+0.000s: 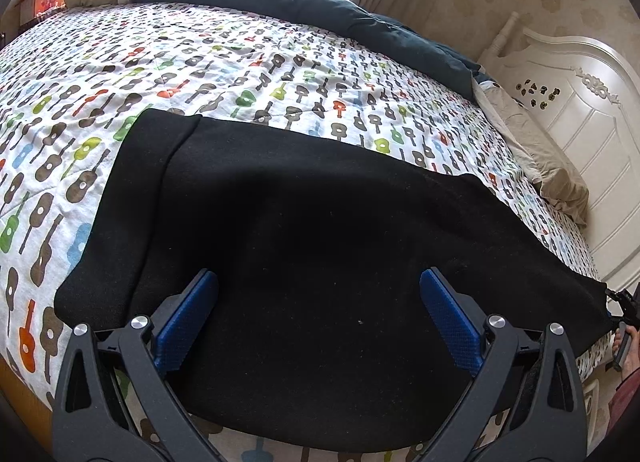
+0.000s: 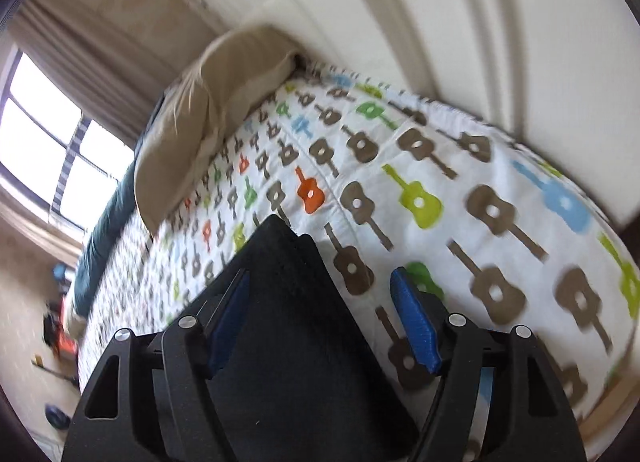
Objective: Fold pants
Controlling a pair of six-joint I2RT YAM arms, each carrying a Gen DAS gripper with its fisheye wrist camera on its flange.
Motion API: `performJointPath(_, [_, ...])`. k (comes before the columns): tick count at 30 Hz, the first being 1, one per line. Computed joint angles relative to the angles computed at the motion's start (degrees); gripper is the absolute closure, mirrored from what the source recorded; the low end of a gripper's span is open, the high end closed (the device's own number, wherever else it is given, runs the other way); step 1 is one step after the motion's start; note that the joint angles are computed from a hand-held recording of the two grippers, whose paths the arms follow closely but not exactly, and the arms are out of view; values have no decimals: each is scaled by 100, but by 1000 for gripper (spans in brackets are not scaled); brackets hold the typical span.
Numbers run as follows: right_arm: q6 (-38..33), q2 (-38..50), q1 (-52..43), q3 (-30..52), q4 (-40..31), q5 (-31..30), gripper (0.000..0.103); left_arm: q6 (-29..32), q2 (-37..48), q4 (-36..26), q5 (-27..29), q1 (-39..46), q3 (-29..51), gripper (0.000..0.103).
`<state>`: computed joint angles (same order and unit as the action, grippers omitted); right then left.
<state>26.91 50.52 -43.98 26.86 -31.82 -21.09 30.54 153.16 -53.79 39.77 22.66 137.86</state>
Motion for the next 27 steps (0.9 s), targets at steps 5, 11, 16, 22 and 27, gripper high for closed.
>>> performJointPath(5, [-393,635,1097,523,-387,440,64,-36,10,28,-73,-23,13,3])
performJointPath(11, [11,595,1379,500,-441,1334,82,-36,-172,361,-243,-79,-371,3])
performJointPath(16, [183,324,848,339,-343,676,82,1,20,53,-140,-41,14,3])
performJointPath(22, [723,-142,1013,731,-738,544,82,-9,6,59,-63,-19,-26,3])
performJointPath(27, [1522,-413,1819,1258,-976,800,82,10,53,0,13,2,54,3])
